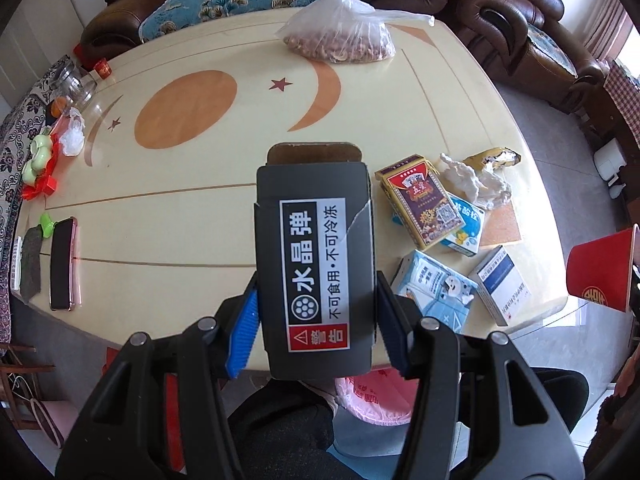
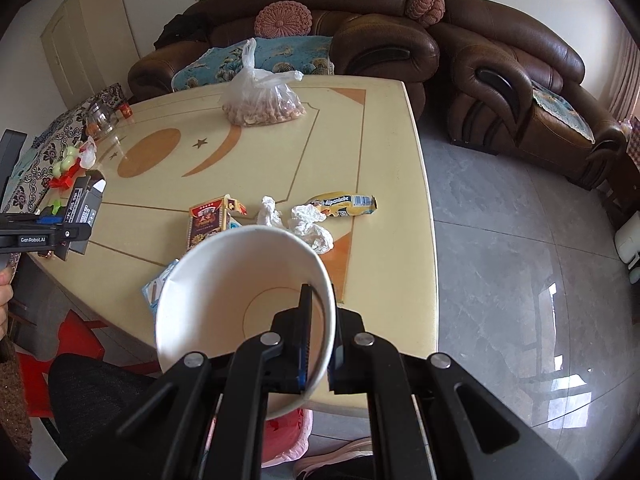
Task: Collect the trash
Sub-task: 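Carry the black box and red cup down over the pink trash bin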
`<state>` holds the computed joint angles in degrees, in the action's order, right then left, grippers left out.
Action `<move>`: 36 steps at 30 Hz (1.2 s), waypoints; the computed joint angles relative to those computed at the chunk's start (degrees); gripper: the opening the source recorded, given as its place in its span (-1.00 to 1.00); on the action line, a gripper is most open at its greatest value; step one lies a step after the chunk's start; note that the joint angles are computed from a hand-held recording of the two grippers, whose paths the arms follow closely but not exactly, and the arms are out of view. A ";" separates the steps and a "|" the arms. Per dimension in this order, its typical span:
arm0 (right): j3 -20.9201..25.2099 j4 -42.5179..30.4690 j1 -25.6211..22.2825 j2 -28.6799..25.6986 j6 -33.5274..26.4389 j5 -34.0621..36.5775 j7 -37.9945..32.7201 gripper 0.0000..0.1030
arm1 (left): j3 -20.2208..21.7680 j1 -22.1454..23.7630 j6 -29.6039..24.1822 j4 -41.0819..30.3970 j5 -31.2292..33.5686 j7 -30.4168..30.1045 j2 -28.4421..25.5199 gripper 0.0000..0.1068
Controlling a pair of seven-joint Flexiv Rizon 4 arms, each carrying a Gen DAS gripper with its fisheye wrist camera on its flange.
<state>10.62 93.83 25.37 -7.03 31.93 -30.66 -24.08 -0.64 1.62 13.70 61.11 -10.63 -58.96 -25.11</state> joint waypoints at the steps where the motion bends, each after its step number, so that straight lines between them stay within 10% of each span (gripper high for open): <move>1: 0.22 0.10 0.29 0.35 -0.31 -0.38 0.43 -0.87 | 0.09 0.28 0.65 1.44 -0.29 0.75 1.17 -0.01; 36: 6.19 7.54 8.62 2.94 2.17 -1.88 13.51 -0.87 | 4.22 -0.24 12.62 44.26 -8.79 22.33 27.80 -0.01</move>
